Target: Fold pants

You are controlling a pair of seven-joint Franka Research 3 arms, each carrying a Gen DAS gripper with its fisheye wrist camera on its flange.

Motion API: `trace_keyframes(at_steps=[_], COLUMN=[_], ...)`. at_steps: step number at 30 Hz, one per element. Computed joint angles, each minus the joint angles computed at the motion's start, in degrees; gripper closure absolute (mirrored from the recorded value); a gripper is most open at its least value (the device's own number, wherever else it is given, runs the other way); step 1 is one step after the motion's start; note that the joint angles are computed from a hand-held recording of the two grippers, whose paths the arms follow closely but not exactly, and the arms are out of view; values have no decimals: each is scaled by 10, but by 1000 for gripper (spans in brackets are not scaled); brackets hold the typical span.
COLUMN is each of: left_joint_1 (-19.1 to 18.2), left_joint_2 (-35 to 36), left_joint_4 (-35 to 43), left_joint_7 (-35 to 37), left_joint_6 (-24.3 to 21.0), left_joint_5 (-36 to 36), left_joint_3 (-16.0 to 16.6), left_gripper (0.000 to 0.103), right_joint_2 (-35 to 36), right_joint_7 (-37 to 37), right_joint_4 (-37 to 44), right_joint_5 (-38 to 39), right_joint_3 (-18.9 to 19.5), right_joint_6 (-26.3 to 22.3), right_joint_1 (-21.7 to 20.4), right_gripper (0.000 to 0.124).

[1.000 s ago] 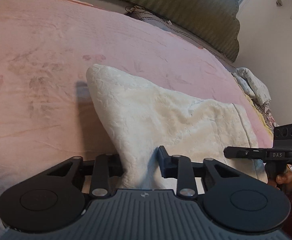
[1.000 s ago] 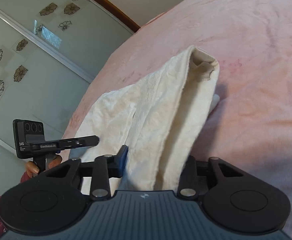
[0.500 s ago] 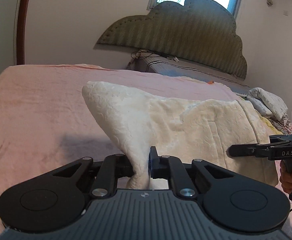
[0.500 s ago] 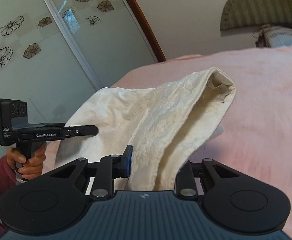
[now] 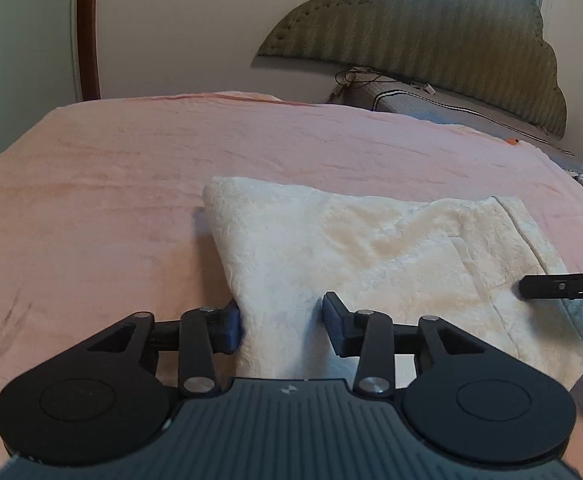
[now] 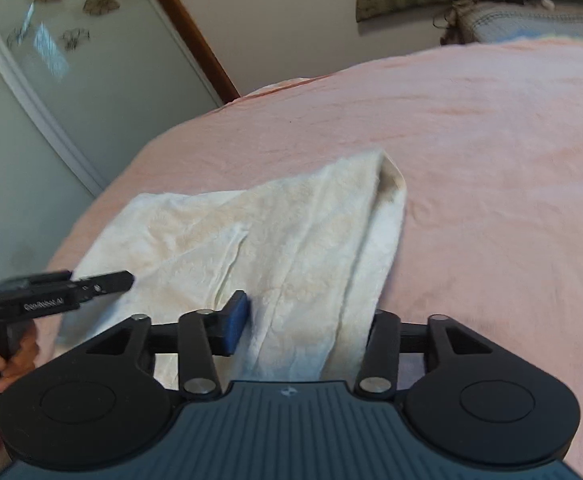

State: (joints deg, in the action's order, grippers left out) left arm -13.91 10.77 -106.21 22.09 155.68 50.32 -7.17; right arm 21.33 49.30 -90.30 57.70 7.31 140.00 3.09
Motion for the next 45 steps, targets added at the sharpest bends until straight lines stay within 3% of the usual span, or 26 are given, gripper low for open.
trace_keyframes(at_steps=[1, 3, 4, 5, 6, 7, 8, 9, 10, 11, 12, 14, 15, 17, 19, 21, 23, 24, 27, 31, 35, 37, 40, 43, 45], left_joint_1=[-6, -17, -19, -18, -16, -14, -10, -9, -9, -8, -7, -10, -11, -12, -11, -14, -15, -15, -15, -10, -11, -19, -21, -28, -34], left_joint_2=[-13, -45, -60, -77, -87, -90, -86, -78, -65, -59, -61, -84, -98, -133, -150, -162, -189, -199, -205, -186, -157, -139, -153, -172, -185], left_joint_4=[-8, -32, -44, -61, -71, -74, -73, -67, -54, -51, -54, -65, -75, -108, -127, -141, -172, -184, -199, -187, -162, -145, -162, -166, -171], left_joint_7=[-9, -44, -54, -61, -61, -56, -46, -31, -11, -10, -20, -55, -76, -115, -107, -118, -140, -142, -110, -138, -144, -138, -161, -171, -174], left_joint_6=[-14, -54, -69, -79, -89, -100, -107, -121, -143, -150, -150, -168, -172, -171, -163, -185, -176, -170, -170, -195, -213, -253, -231, -247, -256], left_joint_5=[18, 67, 83, 92, 90, 85, 79, 67, 48, 38, 33, 30, 43, 63, 38, 21, 26, 27, 15, 54, 72, 74, 57, 46, 46], left_joint_3=[2, -2, -8, -16, -24, -32, -36, -40, -43, -43, -41, -43, -46, -56, -66, -79, -88, -92, -100, -109, -103, -103, -92, -99, -108], left_gripper=[54, 52, 51, 49, 45, 42, 41, 37, 35, 36, 35, 35, 36, 34, 32, 33, 32, 32, 32, 32, 31, 30, 30, 31, 29], right_joint_2=[-14, -69, -101, -126, -144, -160, -165, -161, -158, -154, -149, -145, -156, -187, -202, -197, -196, -208, -244, -261, -263, -264, -277, -307, -325], right_joint_7=[-8, -24, -60, -110, -164, -204, -221, -222, -210, -180, -141, -83, -80, -155, -191, -174, -114, -112, -206, -158, -153, -139, -110, -100, -109], right_joint_4=[-19, -88, -123, -148, -160, -169, -166, -160, -158, -156, -161, -172, -185, -213, -232, -243, -264, -279, -300, -333, -344, -350, -368, -394, -410], right_joint_5=[13, 17, 35, 65, 101, 131, 143, 136, 115, 70, 18, -15, 7, 81, 91, 47, -18, -10, 115, 67, 74, 66, 50, 58, 68], right_joint_3=[1, 15, -5, -22, -23, -10, -17, -10, -17, -35, -34, -35, -41, -29, -32, -29, -26, -24, -37, -40, -49, -49, -46, -48, -52], right_joint_6=[6, 90, 137, 152, 135, 86, 12, -32, -43, -23, 29, 93, 108, 101, 103, 152, 240, 268, 226, 236, 216, 213, 225, 223, 221], right_joint_1=[-6, -12, 15, 34, 33, 12, 6, -4, 5, 34, 50, 66, 75, 65, 75, 92, 110, 114, 118, 129, 138, 139, 143, 154, 165], right_gripper=[78, 77, 77, 77, 77, 77, 78, 78, 78, 78, 78, 79, 78, 76, 63, 58, 58, 58, 56, 56, 56, 56, 56, 55, 44])
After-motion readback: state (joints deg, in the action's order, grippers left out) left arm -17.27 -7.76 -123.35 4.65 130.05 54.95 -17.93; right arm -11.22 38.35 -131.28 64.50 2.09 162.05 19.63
